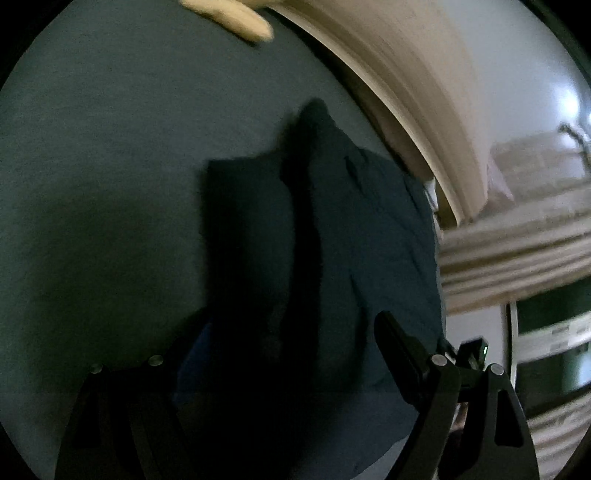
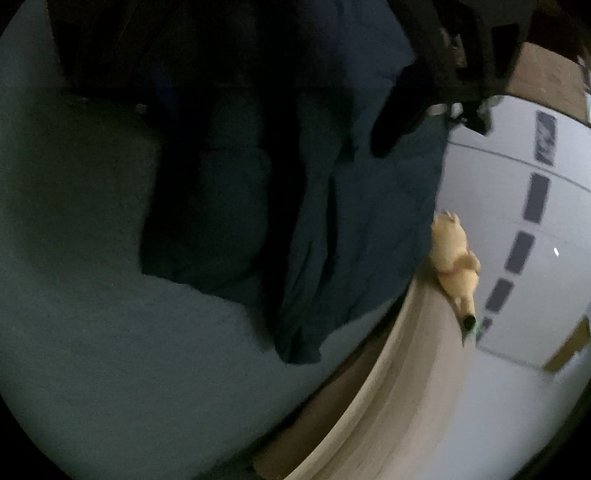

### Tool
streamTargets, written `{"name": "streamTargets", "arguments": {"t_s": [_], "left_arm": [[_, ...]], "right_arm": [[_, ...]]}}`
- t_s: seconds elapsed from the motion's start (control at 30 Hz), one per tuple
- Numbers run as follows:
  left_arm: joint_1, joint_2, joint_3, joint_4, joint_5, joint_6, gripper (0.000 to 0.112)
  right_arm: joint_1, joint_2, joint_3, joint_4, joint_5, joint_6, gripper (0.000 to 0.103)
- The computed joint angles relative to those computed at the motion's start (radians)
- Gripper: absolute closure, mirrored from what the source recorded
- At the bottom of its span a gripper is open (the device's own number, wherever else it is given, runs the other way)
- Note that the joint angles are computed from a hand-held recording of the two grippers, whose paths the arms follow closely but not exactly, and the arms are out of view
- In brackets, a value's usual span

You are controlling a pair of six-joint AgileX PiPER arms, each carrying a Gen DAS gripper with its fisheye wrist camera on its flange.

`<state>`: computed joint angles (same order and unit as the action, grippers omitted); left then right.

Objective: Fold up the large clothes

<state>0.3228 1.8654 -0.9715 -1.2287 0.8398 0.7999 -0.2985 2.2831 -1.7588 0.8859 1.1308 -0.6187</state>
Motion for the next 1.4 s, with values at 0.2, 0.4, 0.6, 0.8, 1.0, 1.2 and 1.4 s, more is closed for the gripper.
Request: {"name": "streamTargets", "arguments": {"t_s": [0.2, 0.4, 0.6, 0.8, 1.0, 1.2, 1.4], "left_arm": [[-0.147, -0.052, -0.007, 0.135, -0.159, -0.099, 0.077], [-0.210, -0.166, -0.020, 0.284, -0.221, -0.266, 0.092], [-0.252, -0.366, -0.049, 0.370, -0.192, -0.402, 0.097], [-0.256, -0.544, -0.085, 0.453, -0.133, -0.495, 0.097], [-0.261, -0.746, 0.025, 0.451, -0.135, -0.492, 0.097], [-0.303, -0.834, 0.193, 0.412, -0.206, -0.452, 0.097], [-0.425, -0.840, 0.426, 0.380, -0.363, -0.482, 0.097]], "right_arm": [[0.061, -0.039, -0.004, -0.107, -0.043, 0.011, 0.073], [0.126, -0.173, 0.017, -0.213, -0.093, 0.038, 0.084], [0.166, -0.349, -0.002, -0.224, -0.058, 0.043, 0.087], [0.171, -0.521, -0.069, -0.238, 0.019, 0.070, 0.088], [0.090, -0.693, 0.049, -0.163, 0.037, 0.002, 0.088], [-0.031, -0.844, 0.334, -0.081, 0.026, -0.161, 0.088], [-0.113, -0.842, 0.679, -0.068, -0.115, -0.335, 0.088]]}}
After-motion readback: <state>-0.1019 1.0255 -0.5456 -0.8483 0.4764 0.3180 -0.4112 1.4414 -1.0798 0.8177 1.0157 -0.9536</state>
